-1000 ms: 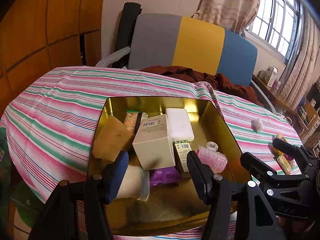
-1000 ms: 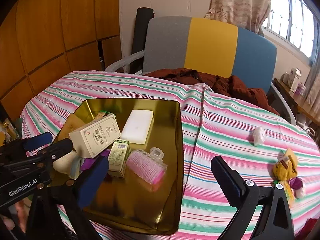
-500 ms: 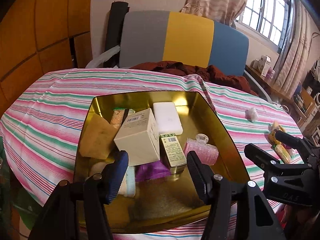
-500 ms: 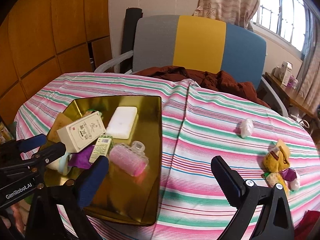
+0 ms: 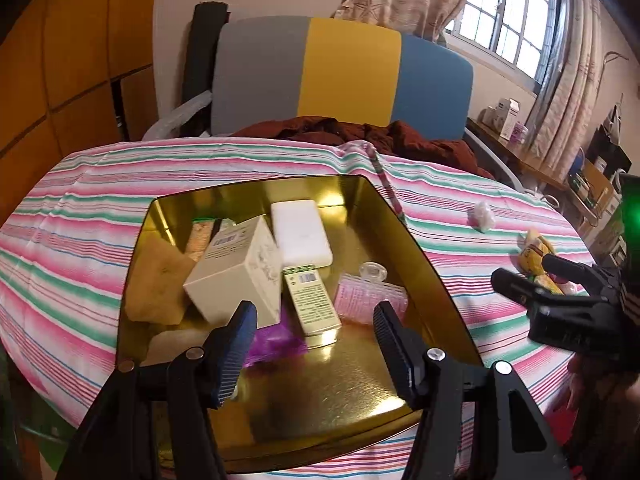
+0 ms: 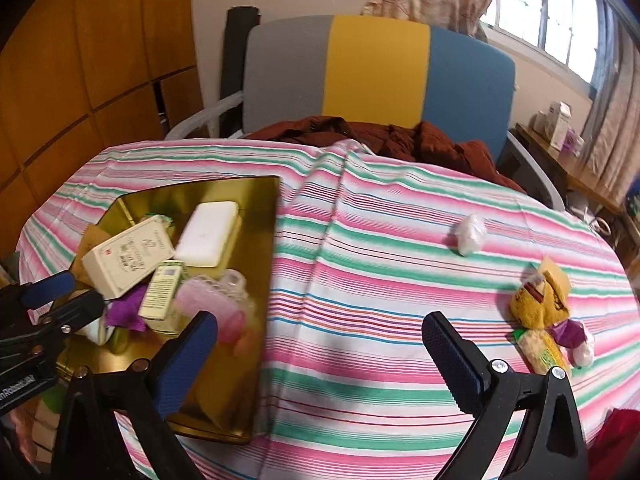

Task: Organize objects
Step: 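Move both grippers from the tray back to the remaining items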

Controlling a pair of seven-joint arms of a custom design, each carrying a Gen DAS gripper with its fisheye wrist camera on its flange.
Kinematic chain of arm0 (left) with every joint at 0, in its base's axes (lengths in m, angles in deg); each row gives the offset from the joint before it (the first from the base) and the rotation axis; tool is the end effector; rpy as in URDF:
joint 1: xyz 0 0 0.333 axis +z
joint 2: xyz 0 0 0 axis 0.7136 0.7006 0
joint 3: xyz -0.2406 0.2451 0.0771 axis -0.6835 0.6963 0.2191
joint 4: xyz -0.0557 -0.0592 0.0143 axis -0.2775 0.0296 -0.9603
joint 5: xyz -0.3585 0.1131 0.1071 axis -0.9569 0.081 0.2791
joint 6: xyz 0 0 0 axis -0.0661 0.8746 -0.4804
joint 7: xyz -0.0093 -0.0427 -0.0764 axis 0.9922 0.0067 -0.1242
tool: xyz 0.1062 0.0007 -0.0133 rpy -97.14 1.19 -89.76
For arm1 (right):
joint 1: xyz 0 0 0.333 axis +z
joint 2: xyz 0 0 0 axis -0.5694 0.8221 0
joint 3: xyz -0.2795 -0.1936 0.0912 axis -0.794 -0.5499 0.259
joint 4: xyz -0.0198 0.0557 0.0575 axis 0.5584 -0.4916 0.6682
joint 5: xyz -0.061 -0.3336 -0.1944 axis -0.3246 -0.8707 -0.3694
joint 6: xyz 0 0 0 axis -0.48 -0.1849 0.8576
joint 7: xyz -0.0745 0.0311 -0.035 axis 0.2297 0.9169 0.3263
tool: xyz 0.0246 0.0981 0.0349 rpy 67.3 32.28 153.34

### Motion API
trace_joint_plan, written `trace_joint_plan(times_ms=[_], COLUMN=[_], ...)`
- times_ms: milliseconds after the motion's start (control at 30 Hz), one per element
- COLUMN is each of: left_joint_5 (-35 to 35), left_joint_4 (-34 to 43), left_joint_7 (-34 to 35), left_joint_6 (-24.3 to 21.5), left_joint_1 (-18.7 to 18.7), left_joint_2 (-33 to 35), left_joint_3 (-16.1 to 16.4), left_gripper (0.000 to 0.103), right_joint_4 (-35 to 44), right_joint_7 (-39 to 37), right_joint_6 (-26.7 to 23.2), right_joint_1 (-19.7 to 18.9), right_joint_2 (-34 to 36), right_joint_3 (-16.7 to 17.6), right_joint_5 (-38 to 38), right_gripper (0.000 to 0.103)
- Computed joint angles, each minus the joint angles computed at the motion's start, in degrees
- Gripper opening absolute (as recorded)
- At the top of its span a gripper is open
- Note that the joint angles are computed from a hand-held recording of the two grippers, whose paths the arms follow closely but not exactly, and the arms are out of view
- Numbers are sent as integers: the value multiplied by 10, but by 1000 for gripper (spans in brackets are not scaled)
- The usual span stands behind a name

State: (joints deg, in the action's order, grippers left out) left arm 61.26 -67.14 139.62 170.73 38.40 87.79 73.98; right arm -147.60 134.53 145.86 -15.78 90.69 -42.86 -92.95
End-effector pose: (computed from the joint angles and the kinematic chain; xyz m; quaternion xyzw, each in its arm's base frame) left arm 0.6440 -0.1440 0.5465 -0.6368 0.6771 -0.3071 0.2041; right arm 0.6481 0.2458 0.5453 -0.6794 0.6356 -0.2561 0.2622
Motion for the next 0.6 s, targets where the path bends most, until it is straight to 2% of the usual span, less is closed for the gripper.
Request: trace_joint_plan(times_ms=[433,600], left_joint_5=[-35,-87], left_joint_4=[64,103], left_joint_7=[60,133], left_joint_6=[-22,-33], left_joint_1=[-11,-11], left_joint_2=[37,58], left_joint_3=[-20,-47], left_gripper=[61,61], right_joint_4=[-29,-25], right_joint_7=[17,35], right_joint_6=[-32,-49], right_joint_1=[-72,-103], right_joint_2=[-39,-52], right_joint_3=[-22,-37], right_joint_5=[66,63], right_gripper=[103,103])
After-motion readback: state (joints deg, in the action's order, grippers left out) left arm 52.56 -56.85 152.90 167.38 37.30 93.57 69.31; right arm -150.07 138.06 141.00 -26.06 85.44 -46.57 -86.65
